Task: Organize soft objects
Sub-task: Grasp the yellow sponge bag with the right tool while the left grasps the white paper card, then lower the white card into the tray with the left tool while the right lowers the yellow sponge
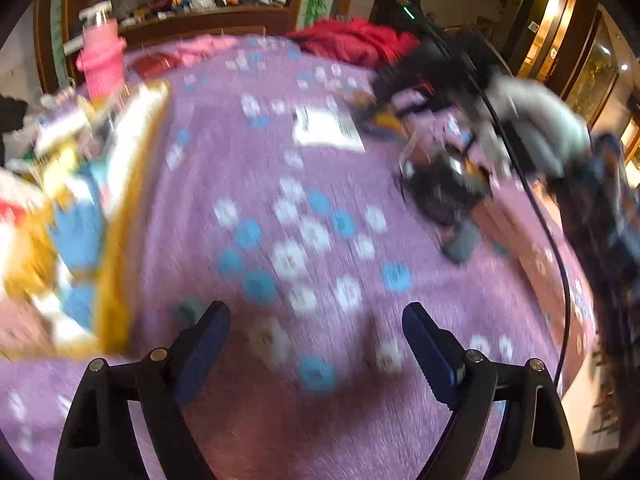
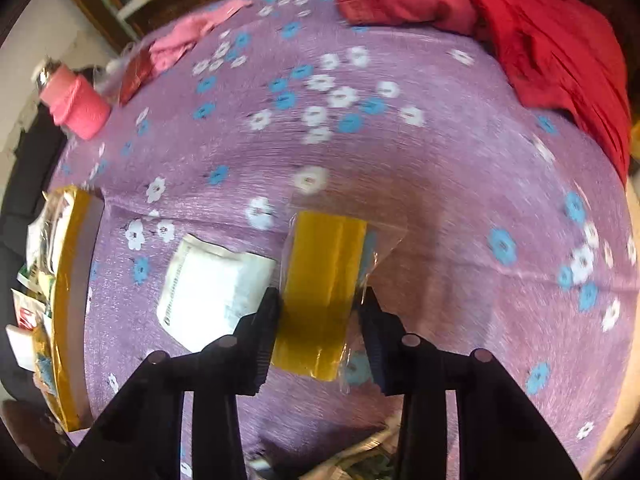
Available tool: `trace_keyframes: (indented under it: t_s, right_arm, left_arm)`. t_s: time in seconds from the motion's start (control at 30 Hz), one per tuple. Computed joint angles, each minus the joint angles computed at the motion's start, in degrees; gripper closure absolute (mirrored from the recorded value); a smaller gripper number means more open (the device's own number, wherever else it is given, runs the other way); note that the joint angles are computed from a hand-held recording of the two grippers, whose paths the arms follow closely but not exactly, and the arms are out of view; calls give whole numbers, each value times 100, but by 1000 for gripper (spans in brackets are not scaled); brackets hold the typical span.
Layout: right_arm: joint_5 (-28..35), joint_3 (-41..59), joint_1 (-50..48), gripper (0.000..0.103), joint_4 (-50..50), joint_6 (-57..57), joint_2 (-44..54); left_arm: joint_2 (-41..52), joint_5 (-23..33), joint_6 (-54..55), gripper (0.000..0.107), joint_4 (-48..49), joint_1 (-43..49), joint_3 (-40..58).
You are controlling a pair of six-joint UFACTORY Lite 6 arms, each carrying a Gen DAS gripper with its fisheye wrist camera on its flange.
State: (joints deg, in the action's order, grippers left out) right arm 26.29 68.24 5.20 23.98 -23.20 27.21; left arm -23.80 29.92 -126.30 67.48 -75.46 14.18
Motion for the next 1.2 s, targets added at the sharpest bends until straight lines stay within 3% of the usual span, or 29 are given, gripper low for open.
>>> trace_keyframes:
  t_s: [0.07,0.13,0.2,0.3,0.4,0.53,0.63,0.67,0.77,0.8,0.9,1.07,1.13,1.2]
  right_arm:
    - [-202,-594,-536,65,980,-1098,-395]
    - [-243,-1096,-1072,65,2065,-2298,-764]
    - [203,-1421,-1710,65,3149,-3497,-991]
    - [830,-1849,-2430,65,4430,-5126,-1112]
    - [1055,-1932,-2615,65,4987,-5745,-936]
    - [1362,-1736,-2637,65,4909,-5747,-642]
    - [1247,-1898,-2558,65,5042,-5946,-694]
    - [1225,-1941,-2537,65,5068,-5996,-741]
    - [1100,-2086,-2522,68,5286,-6206,-891]
    - [1067,-2117,-2540,68,5340,-6271,-925]
    - [1120,-2185,-2643,68,5517,-6433,-1016]
    - [1300,-2400,-2762,68,5924,-6883,-1285]
    - [1365,-2447,-2770,68,5990,-6965,-1355]
    - [1408,-2499,-2774,68,6034,-7036,-1412]
  left_arm:
    - [34,-100,810,17,-274,577,308]
    - [419,-725,1340,15,-242,1461,735]
    - [1356,-1419,1449,14,168,2286,1431]
    - [3025,-1769,1751,14,433,2963,2759]
    - [4286,-1538,2047,14,380,3208,3897]
    - [5490,-1367,3002,14,-287,3350,5196]
    - [5926,-1051,2320,13,681,3142,5622]
    - [5945,-1039,2027,20,1009,3115,5610]
    - [5743,-1293,1902,61,1353,3138,5447]
    - [5712,-1351,2048,64,1234,3143,5458]
    - [5383,-1488,1692,64,1561,3163,5129]
    - [4171,-1622,-322,64,3298,3186,3955]
    - [3284,-1437,-778,64,3537,3054,3178]
    - [2171,-1269,-565,64,3146,2927,2308]
